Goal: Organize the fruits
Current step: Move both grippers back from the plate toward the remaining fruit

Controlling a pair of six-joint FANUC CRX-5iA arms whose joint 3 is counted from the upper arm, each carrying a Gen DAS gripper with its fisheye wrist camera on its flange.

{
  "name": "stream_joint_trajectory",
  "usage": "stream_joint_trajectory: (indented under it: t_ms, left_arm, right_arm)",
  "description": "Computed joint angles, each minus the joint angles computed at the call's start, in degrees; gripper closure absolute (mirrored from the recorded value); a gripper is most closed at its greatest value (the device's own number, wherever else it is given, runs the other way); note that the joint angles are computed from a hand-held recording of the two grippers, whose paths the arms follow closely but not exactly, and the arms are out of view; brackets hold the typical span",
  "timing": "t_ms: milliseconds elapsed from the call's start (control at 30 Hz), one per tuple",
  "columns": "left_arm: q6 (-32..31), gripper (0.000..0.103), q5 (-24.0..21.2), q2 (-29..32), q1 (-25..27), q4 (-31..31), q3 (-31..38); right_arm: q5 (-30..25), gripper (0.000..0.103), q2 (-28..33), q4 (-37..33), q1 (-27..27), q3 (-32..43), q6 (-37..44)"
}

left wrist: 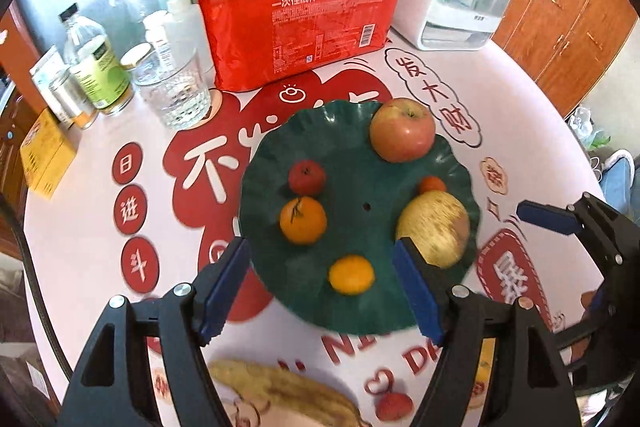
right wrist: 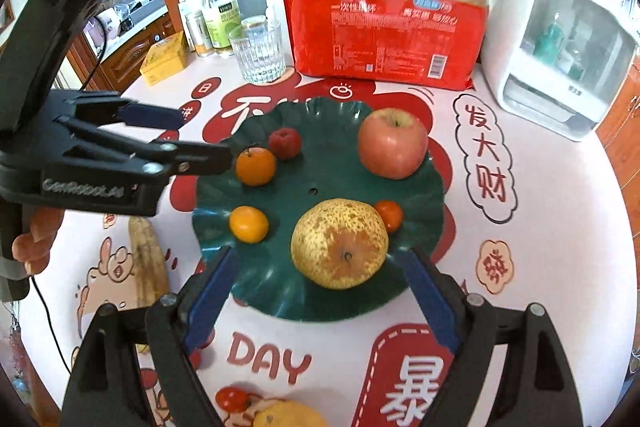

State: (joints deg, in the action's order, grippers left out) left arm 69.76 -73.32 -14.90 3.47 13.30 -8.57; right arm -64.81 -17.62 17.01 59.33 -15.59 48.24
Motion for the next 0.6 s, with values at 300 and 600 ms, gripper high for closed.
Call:
stream_joint_trajectory:
  t_ms: [300,600]
  left_arm:
    - [4.65,0.028,-4.16,-7.51,1.11,-0.55,0.42]
    - [9.41,0.022,-6.39,-14.47,1.19,-2.34,1.23]
  right_arm:
    - [-4.70,0.017,-6.02,4.44,4.59,-0.31,-4.78]
    - [-9.00,0.017,-11.39,9.20,9.98,-0.35,-8.76]
